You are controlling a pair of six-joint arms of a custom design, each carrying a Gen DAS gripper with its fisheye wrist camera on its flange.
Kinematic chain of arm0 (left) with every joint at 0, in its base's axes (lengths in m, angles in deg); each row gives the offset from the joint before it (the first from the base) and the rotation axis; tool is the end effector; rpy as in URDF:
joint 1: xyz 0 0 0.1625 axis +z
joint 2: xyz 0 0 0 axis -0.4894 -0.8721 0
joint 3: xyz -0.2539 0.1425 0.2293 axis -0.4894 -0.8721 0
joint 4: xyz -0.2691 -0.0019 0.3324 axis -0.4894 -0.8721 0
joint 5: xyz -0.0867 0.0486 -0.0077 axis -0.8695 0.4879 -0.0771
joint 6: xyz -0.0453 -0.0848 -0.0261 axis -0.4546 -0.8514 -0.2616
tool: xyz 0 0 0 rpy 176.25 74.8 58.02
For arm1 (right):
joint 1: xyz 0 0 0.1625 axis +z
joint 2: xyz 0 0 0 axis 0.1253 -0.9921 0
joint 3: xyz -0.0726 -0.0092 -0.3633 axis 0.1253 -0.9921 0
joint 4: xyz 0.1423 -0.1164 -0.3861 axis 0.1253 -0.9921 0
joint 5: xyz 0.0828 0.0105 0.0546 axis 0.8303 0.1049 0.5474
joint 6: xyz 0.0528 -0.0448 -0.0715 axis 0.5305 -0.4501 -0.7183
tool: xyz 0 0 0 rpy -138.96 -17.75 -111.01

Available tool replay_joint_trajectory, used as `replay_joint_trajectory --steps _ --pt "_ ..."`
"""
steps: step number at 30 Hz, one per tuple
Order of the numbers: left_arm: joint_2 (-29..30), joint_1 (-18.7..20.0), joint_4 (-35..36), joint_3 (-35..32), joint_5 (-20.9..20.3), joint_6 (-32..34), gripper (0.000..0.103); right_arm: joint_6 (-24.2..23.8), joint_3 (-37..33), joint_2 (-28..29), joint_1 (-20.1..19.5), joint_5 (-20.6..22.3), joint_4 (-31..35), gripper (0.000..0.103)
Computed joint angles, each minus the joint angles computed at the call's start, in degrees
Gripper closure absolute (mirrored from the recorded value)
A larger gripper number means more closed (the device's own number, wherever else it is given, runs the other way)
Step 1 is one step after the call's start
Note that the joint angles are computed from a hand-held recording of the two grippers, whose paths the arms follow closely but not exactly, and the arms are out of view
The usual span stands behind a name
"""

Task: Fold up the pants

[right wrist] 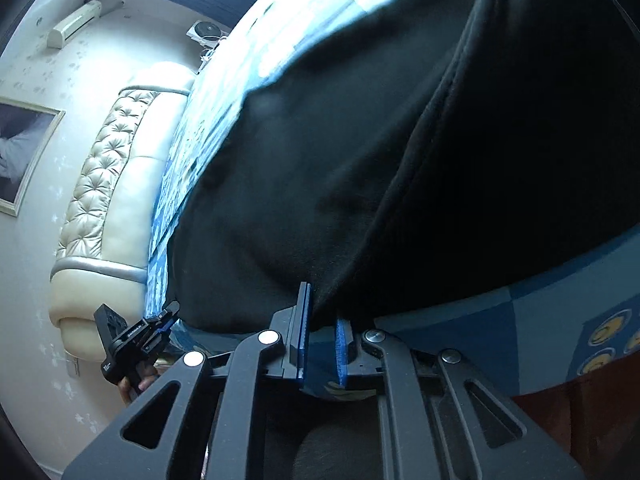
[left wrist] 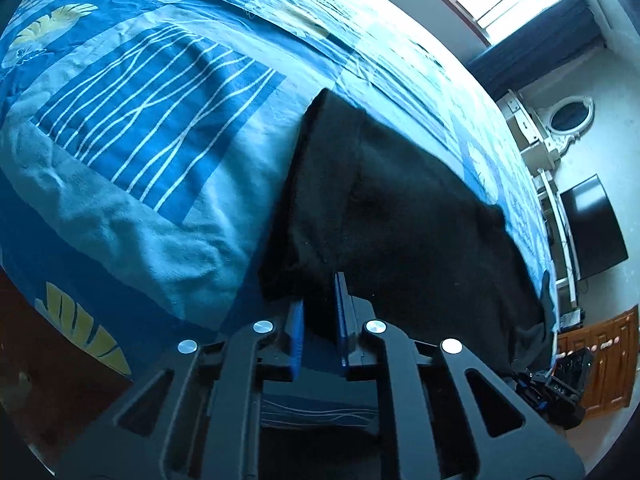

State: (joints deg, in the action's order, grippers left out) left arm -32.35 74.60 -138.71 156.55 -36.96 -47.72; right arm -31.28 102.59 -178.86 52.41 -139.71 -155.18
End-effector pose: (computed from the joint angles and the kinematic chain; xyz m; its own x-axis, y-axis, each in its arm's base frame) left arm -0.1282 -0.4060 0.0718 -0.9388 -0.2463 -0.2409 -0.0639 0.8116 -0.5806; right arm -0.0756 -0.4247 0.2506 -0.9860 0.1607 -0.0440 0.1660 0.9230 -0.3471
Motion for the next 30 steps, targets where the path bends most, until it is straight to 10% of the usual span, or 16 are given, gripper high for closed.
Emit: replay_joint_trajectory --steps 10,14,20,30 --pt "-4.97 -7.39 11.13 1.31 6.74 0.97 0.076 -4.21 -5.55 -7.54 -4.22 5.57 11.46 0.061" --pt "-5.45 -10.66 15.08 0.5 11.12 -1.5 0.053 -4.04 -9.52 -10.61 -8.38 4.55 5.23 0.051" --pt "2.13 -9.64 12.93 -5.18 11.65 -0.75 0.04 2.25 -23.96 0.85 -3.23 -9.98 -7.67 0.05" --pt "9.92 -7.03 10.09 -8.47 8.13 -1.56 0.032 7.99 -52.84 30.15 5.32 -37.4 -8.51 0.045"
